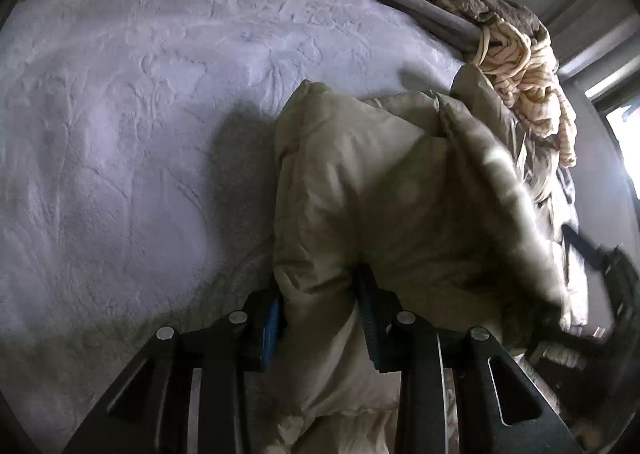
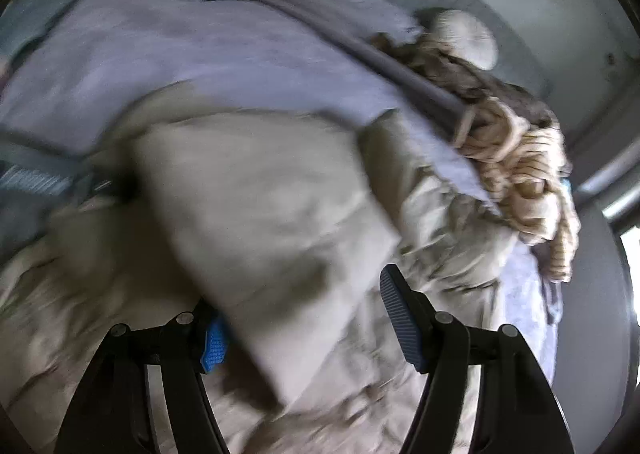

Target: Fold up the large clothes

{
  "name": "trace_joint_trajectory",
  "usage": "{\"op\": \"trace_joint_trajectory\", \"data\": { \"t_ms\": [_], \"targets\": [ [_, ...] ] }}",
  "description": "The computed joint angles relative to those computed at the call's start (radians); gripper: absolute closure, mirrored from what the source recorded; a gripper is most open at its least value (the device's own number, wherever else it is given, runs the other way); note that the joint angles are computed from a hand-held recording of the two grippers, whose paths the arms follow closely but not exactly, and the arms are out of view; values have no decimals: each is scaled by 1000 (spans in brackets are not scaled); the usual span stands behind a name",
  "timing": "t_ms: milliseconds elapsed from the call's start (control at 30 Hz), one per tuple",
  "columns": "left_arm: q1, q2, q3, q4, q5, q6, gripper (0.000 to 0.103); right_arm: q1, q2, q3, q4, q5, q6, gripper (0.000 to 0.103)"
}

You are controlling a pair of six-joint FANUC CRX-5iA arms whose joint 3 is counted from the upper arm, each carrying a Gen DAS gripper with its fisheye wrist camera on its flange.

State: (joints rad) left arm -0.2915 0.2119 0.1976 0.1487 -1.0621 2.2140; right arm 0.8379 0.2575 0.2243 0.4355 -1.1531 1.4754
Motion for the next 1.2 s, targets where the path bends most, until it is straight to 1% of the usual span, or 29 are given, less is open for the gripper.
{"op": "trace_joint_trajectory", "data": {
  "t_ms": [67, 100, 133, 200, 233, 333, 400, 433, 467, 500, 567, 600, 667, 700, 733, 800, 833, 867, 900, 933, 967, 1033, 1067, 1133, 1200],
  "targets": [
    [-5, 11, 20, -16, -17, 4, 67, -43, 7, 22, 17, 5, -108, 32],
    [-8, 18, 32, -25, -27, 6, 67, -66, 10, 42, 0, -7, -152, 32],
    [-9, 21, 38, -31, -32, 6, 67, -108, 12, 71, -48, -26, -190, 31],
    [-13, 29, 54, -45, -43, 2, 67, -188, 13, 123, -167, -61, -231, 31],
    [-17, 37, 69, -55, -54, 3, 67, -234, 15, 151, -249, -82, -241, 31],
    [-33, 40, 101, -107, -100, 21, 67, -399, 41, 251, -567, -179, -281, 32],
    [-55, 55, 168, -171, -148, 52, 67, -488, 45, 262, -718, -193, -341, 44],
    [-70, 59, 204, -215, -167, 65, 67, -539, 47, 262, -807, -197, -375, 61],
    [-82, 58, 229, -253, -173, 71, 67, -578, 48, 258, -873, -197, -399, 81],
    [-92, 64, 261, -286, -175, 65, 67, -598, 50, 256, -901, -198, -412, 90],
    [-93, 93, 314, -304, -184, 43, 67, -620, 58, 264, -935, -204, -393, 93],
    [-92, 114, 341, -301, -190, 31, 67, -624, 62, 273, -944, -206, -361, 94],
    [-95, 173, 402, -304, -225, 16, 67, -619, 66, 290, -934, -214, -321, 94],
    [-104, 213, 445, -327, -266, 13, 67, -613, 58, 282, -921, -215, -319, 94],
    [-105, 233, 453, -328, -289, 14, 67, -607, 57, 281, -898, -221, -323, 94],
    [-101, 237, 419, -302, -259, 35, 67, -602, 51, 261, -864, -234, -344, 94],
    [-108, 236, 416, -316, -259, 39, 67, -600, 41, 237, -854, -235, -356, 93],
    [-116, 245, 432, -333, -271, 39, 67, -611, 41, 231, -858, -245, -361, 92],
    [-122, 258, 455, -345, -289, 35, 67, -615, 18, 201, -859, -239, -358, 92],
    [-121, 252, 450, -347, -292, 32, 67, -618, 0, 183, -851, -237, -354, 90],
    [-121, 258, 460, -347, -299, 29, 67, -615, -9, 176, -824, -236, -353, 87],
    [-120, 260, 461, -345, -301, 28, 67, -587, -32, 151, -709, -223, -375, 87],
    [-120, 262, 466, -347, -304, 31, 67, -565, -46, 134, -615, -208, -402, 86],
    [-128, 268, 477, -359, -313, 41, 67, -549, -71, 108, -515, -176, -429, 86],
    [-144, 269, 488, -384, -331, 51, 67, -572, -97, 108, -540, -145, -395, 86]
  ]
}}
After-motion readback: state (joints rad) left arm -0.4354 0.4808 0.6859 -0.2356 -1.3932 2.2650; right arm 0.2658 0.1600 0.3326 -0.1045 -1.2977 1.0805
